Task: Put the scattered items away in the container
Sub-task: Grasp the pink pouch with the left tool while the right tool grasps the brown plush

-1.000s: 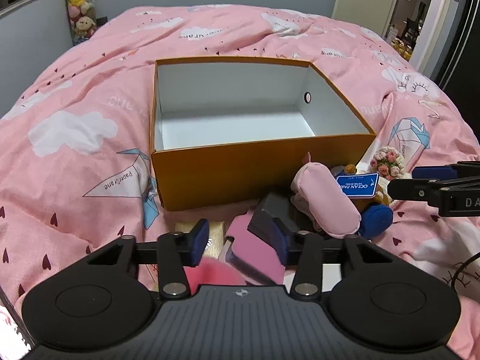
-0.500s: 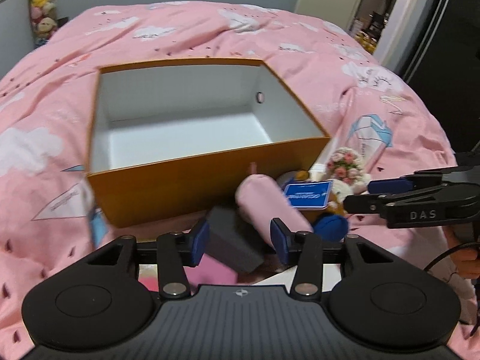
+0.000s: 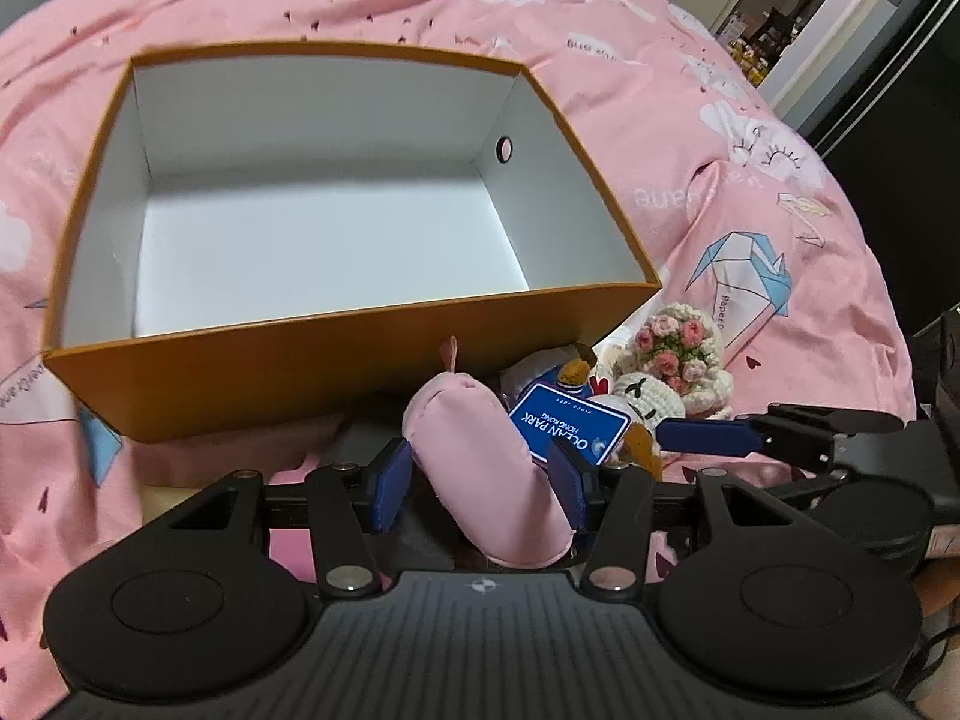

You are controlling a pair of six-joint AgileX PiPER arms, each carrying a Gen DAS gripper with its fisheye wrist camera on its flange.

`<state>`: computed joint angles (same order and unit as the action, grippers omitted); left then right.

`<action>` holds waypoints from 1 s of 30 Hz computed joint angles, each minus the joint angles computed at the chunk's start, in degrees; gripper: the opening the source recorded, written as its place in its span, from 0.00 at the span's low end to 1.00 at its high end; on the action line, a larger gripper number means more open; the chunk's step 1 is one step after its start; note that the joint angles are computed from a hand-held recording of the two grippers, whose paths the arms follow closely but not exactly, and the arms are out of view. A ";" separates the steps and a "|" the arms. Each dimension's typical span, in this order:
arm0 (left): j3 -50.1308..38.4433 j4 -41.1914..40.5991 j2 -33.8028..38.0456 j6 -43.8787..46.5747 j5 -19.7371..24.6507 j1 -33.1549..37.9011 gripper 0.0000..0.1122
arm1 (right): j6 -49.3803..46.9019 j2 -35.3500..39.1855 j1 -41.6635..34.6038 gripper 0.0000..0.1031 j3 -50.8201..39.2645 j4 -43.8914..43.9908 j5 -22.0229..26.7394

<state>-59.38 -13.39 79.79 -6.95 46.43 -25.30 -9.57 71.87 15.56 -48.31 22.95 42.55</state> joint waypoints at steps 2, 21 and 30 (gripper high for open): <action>-0.81 0.27 1.19 -0.10 0.17 0.07 0.52 | -0.02 1.71 0.48 0.73 -0.46 -0.09 -0.30; 0.77 -5.31 1.30 4.57 0.23 2.61 0.30 | -2.21 2.80 -0.22 0.58 1.92 2.57 -2.23; 1.75 -4.51 -6.98 5.73 0.58 2.88 0.26 | -5.25 -4.89 -2.96 0.57 2.01 5.72 1.79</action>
<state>-57.62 -17.90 72.81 -1.22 47.00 -22.42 -14.83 66.97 12.60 -46.30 28.67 44.34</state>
